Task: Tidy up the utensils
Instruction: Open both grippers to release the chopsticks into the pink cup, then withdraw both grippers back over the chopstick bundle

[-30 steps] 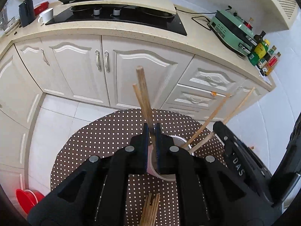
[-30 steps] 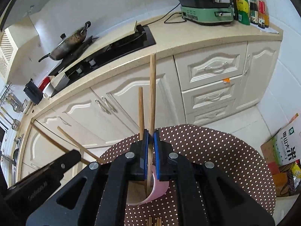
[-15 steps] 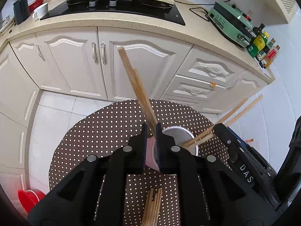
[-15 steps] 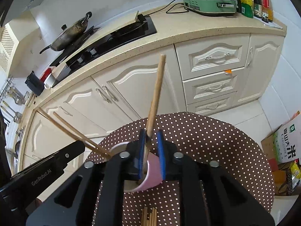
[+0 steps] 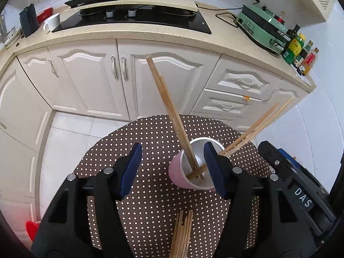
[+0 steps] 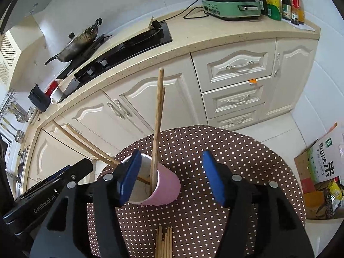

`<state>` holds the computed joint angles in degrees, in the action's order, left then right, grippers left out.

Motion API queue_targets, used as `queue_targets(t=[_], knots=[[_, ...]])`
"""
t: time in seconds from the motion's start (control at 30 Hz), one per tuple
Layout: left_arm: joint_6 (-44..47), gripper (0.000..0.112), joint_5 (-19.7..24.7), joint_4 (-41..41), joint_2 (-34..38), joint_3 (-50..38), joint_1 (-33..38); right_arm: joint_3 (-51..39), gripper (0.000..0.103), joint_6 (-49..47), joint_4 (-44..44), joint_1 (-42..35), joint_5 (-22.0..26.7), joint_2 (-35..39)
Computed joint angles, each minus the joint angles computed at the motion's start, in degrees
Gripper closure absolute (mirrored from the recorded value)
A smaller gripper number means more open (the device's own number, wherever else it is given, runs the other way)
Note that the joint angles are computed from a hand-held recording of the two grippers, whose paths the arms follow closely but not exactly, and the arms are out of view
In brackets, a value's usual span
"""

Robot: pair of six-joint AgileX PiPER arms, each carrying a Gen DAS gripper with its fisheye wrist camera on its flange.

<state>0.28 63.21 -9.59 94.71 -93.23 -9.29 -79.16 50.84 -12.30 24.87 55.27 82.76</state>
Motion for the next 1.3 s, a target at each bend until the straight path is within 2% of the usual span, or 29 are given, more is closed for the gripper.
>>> queue_targets(t=[0.13,0.2,0.3,0.5,0.6,0.83,1.3], knots=[[0.28,0.052,0.17,0.14,-0.92,0.44,0.22,0.16,0.038,1.01,-1.46,0.92,1.16,-1.19],[0.39,0.052,0.37,0.06,-1.63,0.76,0.43,-0.14,0.031,1.5,-2.65,1.52,2.1,-1.57],[0.3,0.051,0.41,0.28,-2.78,1.36,0.5,1.03,0.029,2.17,-3.69,2.11,0.82,-3.11],[0.01,0.049,0.95,1.17,-4.91,2.39,0.24,2.6,0.028,3.1,-4.42,3.39,0.42,-6.28],[-0.09,0.049,2.6,1.77,-6.16,2.58,-0.1,2.55,0.027,4.29,-5.19,4.24,1.94,-7.68],[-2.22,0.049,3.02,2.04,-11.14,6.14,-0.62,3.33,0.024,5.38,-5.59,6.48,4.37,-11.01],[-6.16,0.048,3.7,7.86,-24.02,16.79,-5.74,7.7,0.021,15.37,-12.49,19.45,12.89,-17.97]])
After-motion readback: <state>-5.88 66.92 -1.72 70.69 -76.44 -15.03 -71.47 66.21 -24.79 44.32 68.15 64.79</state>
